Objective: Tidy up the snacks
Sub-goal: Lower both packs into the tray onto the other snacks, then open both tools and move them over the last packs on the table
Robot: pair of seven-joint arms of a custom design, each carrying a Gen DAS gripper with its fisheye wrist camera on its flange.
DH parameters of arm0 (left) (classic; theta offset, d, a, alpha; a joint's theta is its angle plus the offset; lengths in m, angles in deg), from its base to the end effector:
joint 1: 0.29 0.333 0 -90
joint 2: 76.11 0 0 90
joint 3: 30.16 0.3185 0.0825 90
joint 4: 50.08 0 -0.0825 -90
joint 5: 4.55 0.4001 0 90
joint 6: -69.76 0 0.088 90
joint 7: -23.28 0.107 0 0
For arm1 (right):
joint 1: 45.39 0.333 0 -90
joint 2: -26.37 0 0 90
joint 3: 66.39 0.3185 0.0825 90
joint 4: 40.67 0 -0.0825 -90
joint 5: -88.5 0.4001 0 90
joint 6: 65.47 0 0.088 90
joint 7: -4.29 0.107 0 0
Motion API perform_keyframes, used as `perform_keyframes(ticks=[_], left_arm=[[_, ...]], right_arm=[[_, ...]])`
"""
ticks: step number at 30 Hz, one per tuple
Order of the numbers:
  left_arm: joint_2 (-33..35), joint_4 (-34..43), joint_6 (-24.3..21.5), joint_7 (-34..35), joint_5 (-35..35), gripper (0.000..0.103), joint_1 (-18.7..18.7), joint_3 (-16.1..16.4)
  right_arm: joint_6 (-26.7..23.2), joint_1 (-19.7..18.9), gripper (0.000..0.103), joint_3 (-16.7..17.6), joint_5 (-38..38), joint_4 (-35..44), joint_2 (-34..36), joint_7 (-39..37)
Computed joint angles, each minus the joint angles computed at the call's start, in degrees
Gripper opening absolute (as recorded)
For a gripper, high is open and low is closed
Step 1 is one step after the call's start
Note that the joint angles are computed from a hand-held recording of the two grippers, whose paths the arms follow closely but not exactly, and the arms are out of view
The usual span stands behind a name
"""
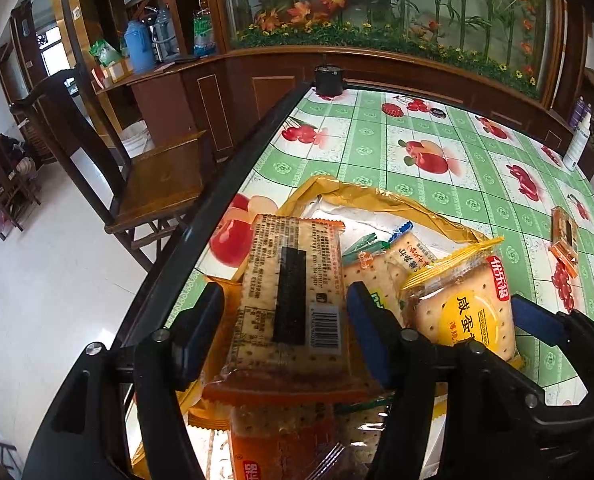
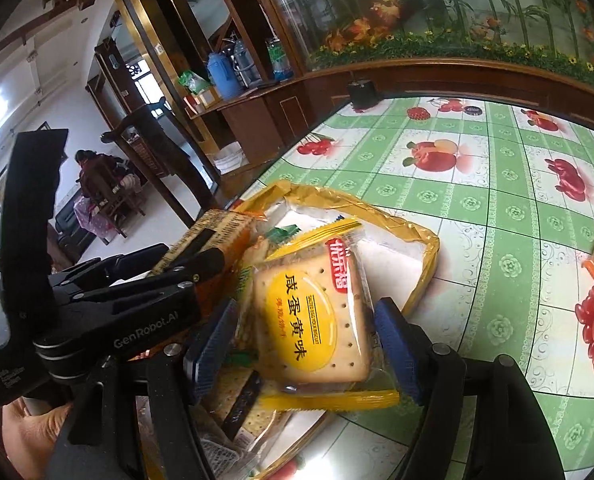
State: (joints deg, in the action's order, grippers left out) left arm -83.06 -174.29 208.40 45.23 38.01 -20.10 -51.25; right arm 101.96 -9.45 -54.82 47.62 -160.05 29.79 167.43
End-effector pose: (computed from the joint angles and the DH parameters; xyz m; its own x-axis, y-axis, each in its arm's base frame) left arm 0.4217 -0.3677 0.4783 0.0174 -0.9960 -0.0874 -0.7636 0.0432 -0.6443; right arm 0.3844 0.4775 0.4727 0.3024 -0.8936 -0.3317 -0.7456 -0.0049 -0.6663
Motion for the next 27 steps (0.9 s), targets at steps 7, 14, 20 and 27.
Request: perform_keyframes(ticks=[7,14,20,27], left_arm=[[-1.91,-0.97,-1.3,-1.96,1.94,0.079,-0.18,-1.15],[-2.99,-1.37,-2.94,-3.21,3.15,0.082,-0.71,-2.52],[-3.8,-1.73,-3.18,-3.76,2.81,0.082,-1.31,-3.15],[-3.52,-0.6,-2.23,-4.18,3.07,0.082,-2.06,-4.25]], right_arm=[[-0.41,-0.29,0.073,0.29,-3.73,-2.18,-2.68,4.5],[-0.05,-2.55,0.075,1.76,-5.87,-6.22,-6.58,8.83],[0.1,-5.24,0.081,3.74,-7.33,-11.06,-11.49,13.17],[-2.1,-7.79,0.089,4.97,-3.64,-18.38,-18.66,13.54]])
